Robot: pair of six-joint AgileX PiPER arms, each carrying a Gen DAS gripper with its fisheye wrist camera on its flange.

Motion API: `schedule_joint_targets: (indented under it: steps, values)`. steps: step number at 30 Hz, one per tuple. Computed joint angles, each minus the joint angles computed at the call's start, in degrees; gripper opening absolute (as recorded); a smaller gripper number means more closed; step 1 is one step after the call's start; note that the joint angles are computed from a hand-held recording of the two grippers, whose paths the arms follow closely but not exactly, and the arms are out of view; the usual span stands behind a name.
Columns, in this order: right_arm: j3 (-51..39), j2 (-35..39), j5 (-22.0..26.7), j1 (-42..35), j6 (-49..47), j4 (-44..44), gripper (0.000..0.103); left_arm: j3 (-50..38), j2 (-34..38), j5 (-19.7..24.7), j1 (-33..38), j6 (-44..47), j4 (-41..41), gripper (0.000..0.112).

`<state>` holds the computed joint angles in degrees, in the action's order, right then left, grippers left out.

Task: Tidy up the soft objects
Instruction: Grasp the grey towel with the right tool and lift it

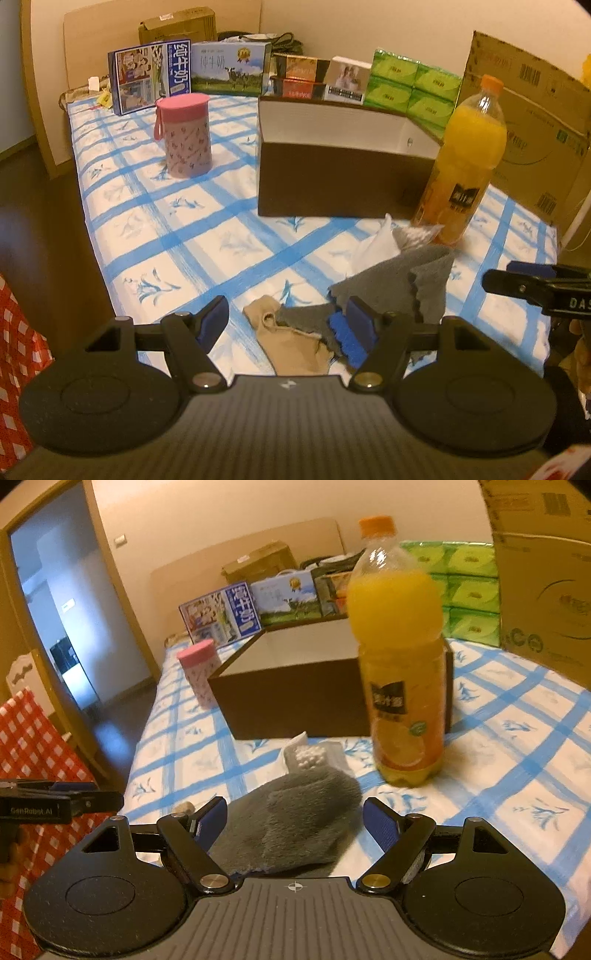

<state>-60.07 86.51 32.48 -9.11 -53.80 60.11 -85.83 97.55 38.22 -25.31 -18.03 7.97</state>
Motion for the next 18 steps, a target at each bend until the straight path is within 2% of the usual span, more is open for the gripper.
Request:
schedule_joint_targets:
  steps: [15, 18]
  values:
    - [-4.25, 7.85, -8.07, 7.93, 11.17, -10.79, 0.081, 1.01, 4.01, 0.11, 0.55, 0.08, -0.93, 0.068]
    - [-5.51, 9.73, -10.99, 10.01, 16.35, -15.98, 0.081, 1.07, 4.59, 0.11, 0.61, -0.54, -0.63, 0.068]
